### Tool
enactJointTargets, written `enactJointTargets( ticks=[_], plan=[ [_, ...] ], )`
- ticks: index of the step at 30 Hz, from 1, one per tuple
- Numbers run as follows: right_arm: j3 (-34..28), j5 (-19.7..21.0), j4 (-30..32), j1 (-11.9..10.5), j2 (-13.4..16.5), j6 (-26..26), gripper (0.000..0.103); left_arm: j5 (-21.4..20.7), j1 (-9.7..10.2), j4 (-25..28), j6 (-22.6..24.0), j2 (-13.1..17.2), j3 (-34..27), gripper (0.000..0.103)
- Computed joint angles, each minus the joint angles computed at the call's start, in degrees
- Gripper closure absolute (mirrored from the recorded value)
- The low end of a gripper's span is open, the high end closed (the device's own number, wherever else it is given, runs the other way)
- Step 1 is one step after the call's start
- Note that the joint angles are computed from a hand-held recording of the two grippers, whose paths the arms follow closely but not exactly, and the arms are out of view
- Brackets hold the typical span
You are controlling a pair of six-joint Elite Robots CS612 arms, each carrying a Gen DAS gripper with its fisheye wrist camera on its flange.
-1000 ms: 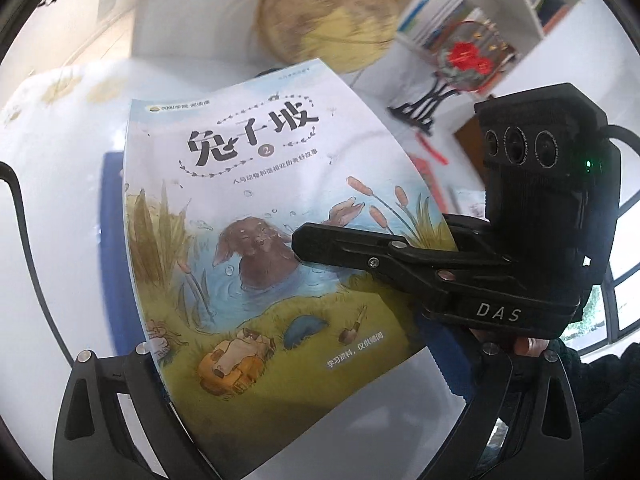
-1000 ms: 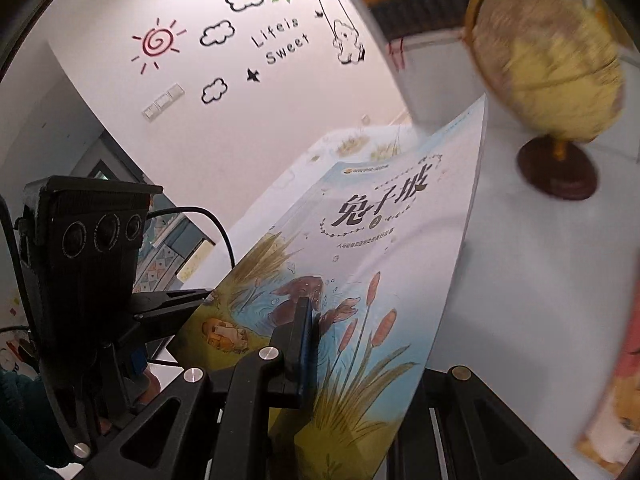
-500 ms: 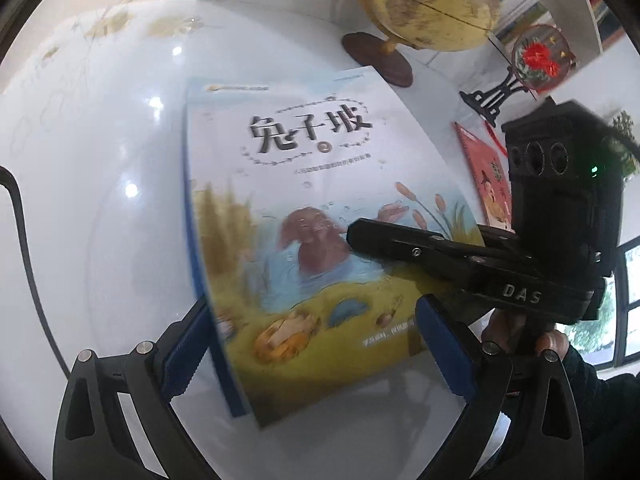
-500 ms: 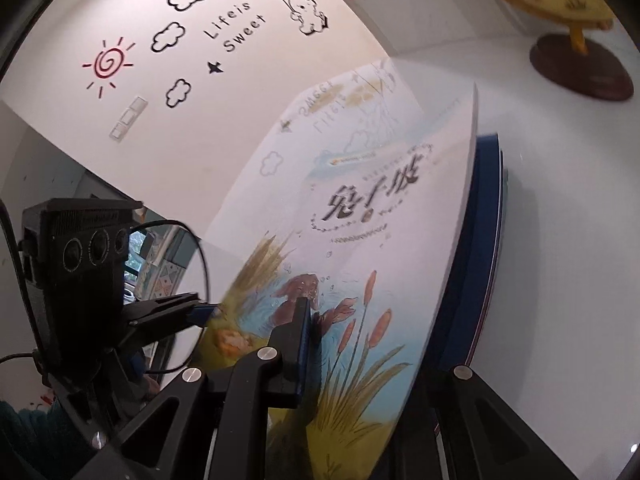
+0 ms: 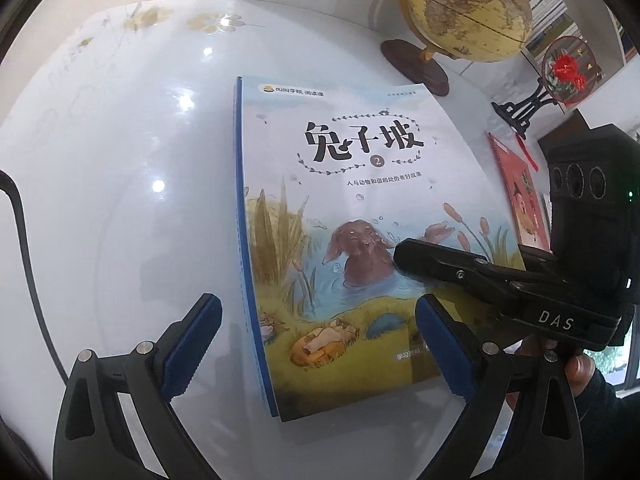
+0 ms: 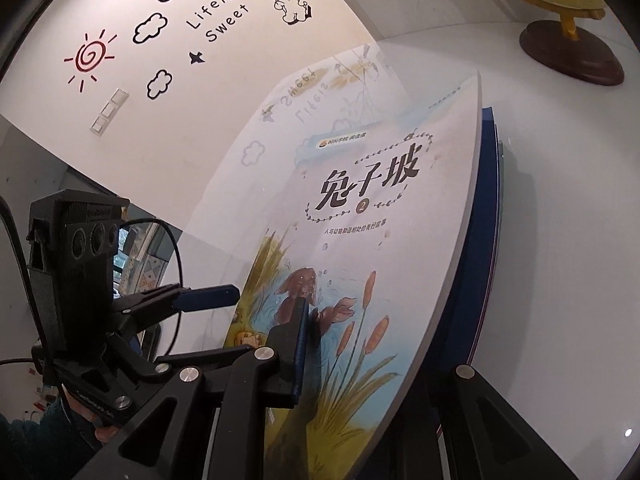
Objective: Organize books
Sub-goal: 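Lay the white book on the table near the globe, open right tool, then raise both tools and swing back toward the book stack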
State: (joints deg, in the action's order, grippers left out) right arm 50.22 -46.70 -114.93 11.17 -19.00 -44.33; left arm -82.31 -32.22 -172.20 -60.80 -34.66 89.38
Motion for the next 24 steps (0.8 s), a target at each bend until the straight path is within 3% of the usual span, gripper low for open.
enactJointTargets(
  ticks=[6, 9, 11, 12, 18, 24],
  plan=[
    [-1.56, -0.52, 1.35, 0.29, 0.59, -1.28, 0.086, 1.78, -0.23, 1.71, -2.28, -0.18, 0.06, 0.007],
    [-1.16, -3.03, 0.85, 0.49, 0.04, -1.25, 0.075, 6.01, -1.01, 8.69, -3.32, -1.73, -0.14, 0.007],
    [1.14, -7.68, -4.67, 0.66, -1.38, 0.98, 0.059, 10.06, -1.76, 14.13, -4.04, -2.96, -0.77, 0.007],
    [3.12, -10.84, -9.82, 0.65, -2.44, 2.85, 0.056, 11.56, -2.03, 15.64, -4.75, -3.36, -1.03, 0.007],
    [9.44, -13.37, -25.08, -1.91, -7.32, 10.16, 0.054, 22.04, -4.55, 22.56, -6.78, -5.08, -5.37, 0.007],
    [14.49, -18.29, -35.03, -4.01, -12.42, 12.85, 0.048, 30.47, -7.60, 30.41, -7.68, -4.20, -13.22, 0.006]
  ],
)
